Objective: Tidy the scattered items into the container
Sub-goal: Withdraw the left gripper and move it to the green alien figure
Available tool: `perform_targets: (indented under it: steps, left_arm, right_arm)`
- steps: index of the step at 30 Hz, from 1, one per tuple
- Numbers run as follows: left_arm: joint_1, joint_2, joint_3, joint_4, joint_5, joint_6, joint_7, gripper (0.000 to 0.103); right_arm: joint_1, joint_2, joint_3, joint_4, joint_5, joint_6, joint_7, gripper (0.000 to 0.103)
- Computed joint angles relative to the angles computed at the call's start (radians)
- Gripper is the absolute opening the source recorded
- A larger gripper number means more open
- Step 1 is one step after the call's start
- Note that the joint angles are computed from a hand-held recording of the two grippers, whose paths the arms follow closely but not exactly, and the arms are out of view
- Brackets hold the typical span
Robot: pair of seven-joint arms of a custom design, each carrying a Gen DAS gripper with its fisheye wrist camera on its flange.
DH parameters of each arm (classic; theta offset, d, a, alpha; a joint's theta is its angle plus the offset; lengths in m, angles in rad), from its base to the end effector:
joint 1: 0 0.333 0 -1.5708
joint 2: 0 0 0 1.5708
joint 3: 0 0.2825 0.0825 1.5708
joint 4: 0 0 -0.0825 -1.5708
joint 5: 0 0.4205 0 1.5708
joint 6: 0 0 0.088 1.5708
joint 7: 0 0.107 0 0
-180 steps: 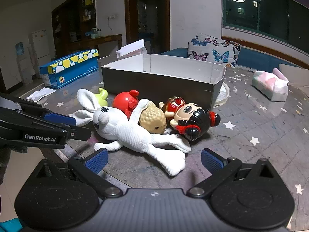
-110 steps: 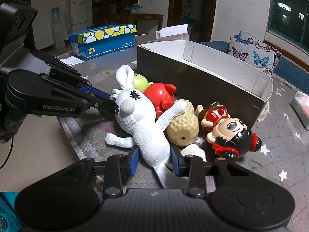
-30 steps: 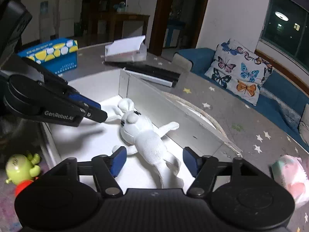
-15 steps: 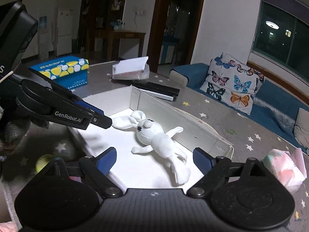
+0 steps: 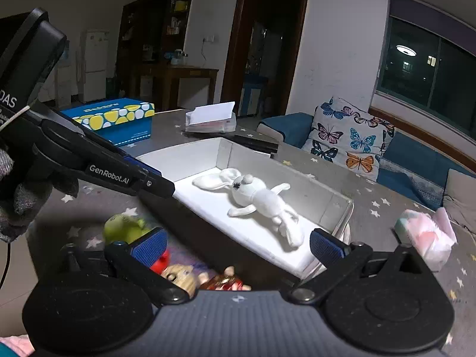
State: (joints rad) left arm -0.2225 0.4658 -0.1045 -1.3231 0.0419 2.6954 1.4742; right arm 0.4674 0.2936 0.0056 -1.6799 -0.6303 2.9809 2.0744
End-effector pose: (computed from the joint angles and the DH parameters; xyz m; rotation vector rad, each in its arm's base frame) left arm 0.7317 -0.2303 0.5427 -1.5351 1.9270 -1.0143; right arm 0.6154 0.3606 0.4956 -1.9242 1.0920 -0.8071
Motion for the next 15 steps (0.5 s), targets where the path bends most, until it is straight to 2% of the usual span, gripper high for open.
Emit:
perform_targets:
  steps: [2,5,11,15]
  left_arm:
    - [0.006,-0.037,-0.007,-0.059,-0.010,0.023,0.002,0.023]
    - [0.011,-0.089,-0.015,-0.141,-0.024,0.055,0.003,0.023]
    - [0.028,-0.164,-0.046,-0.261,-0.078,0.101,0.042,0.023]
    - [0.036,-0.176,-0.067,-0.286,-0.126,0.104,0.085,0.023]
  right_arm:
    - [0.021,-0.023,-0.023,-0.040,-0.042,0.025,0.054,0.103]
    - [0.023,-0.047,-0.027,-0.094,-0.069,0.079,0.097,0.103]
    - [0.040,-0.099,-0.039,-0.178,-0.136,0.087,0.232,0.103]
    - [0.034,-0.131,-0.035,-0.218,-0.206,0.067,0.342,0.103]
